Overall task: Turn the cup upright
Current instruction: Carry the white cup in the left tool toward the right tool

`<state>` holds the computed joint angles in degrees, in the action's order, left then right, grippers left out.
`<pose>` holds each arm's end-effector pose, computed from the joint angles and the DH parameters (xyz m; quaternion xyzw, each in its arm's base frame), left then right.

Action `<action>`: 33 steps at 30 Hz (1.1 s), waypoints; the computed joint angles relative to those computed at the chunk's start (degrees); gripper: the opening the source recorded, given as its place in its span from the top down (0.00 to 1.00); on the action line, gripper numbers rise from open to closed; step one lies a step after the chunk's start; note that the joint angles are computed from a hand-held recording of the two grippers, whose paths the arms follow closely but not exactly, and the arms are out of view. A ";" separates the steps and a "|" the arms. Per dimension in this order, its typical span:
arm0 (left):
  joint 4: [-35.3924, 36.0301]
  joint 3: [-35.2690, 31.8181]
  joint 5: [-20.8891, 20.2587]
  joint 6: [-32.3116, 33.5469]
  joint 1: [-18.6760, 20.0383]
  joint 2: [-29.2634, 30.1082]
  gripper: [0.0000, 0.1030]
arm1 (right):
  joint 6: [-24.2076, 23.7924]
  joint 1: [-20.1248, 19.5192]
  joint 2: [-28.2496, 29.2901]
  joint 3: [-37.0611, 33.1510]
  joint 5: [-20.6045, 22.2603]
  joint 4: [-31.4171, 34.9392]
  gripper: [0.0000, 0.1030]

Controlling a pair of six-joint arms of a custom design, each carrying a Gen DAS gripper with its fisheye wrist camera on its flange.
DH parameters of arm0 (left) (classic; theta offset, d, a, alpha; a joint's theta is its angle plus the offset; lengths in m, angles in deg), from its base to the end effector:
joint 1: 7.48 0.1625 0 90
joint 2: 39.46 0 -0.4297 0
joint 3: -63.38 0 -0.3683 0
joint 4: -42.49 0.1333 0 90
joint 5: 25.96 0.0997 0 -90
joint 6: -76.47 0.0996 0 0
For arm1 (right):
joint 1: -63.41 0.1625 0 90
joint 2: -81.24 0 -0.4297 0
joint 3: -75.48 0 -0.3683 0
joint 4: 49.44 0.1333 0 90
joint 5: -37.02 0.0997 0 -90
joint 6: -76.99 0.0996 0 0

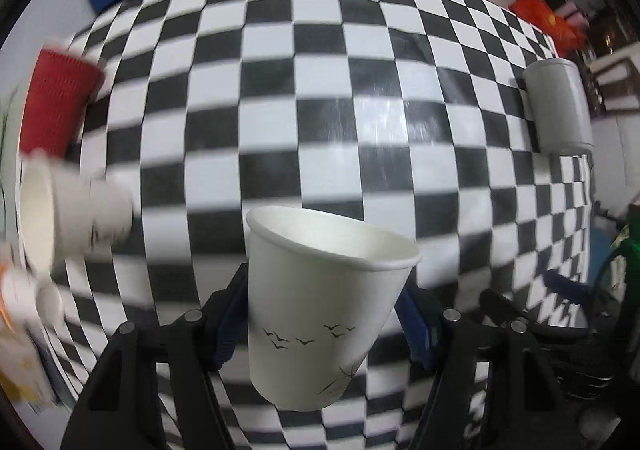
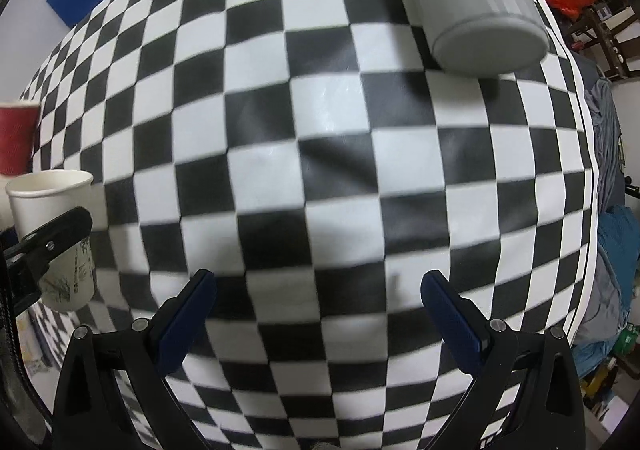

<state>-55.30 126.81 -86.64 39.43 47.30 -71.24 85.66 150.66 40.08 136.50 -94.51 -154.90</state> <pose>-0.2751 -0.7053 0.0758 0.0373 0.9473 0.0155 0.3179 0.0306 -0.7659 0.2382 -0.0794 -0.9311 -0.0176 0.3557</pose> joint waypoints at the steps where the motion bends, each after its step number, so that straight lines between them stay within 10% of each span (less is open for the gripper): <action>1: -1.05 2.59 -0.89 -1.25 -0.19 -1.58 0.37 | 0.09 0.08 -1.05 1.60 0.01 -0.41 0.00; 18: -26.40 36.59 -14.89 -17.43 -4.77 -18.40 0.37 | 6.59 1.12 -21.78 35.90 -3.74 -14.55 0.00; 33: -30.44 34.04 -11.31 -13.10 -4.98 -11.91 0.36 | 5.00 -2.60 -27.05 54.10 -6.34 -30.03 0.00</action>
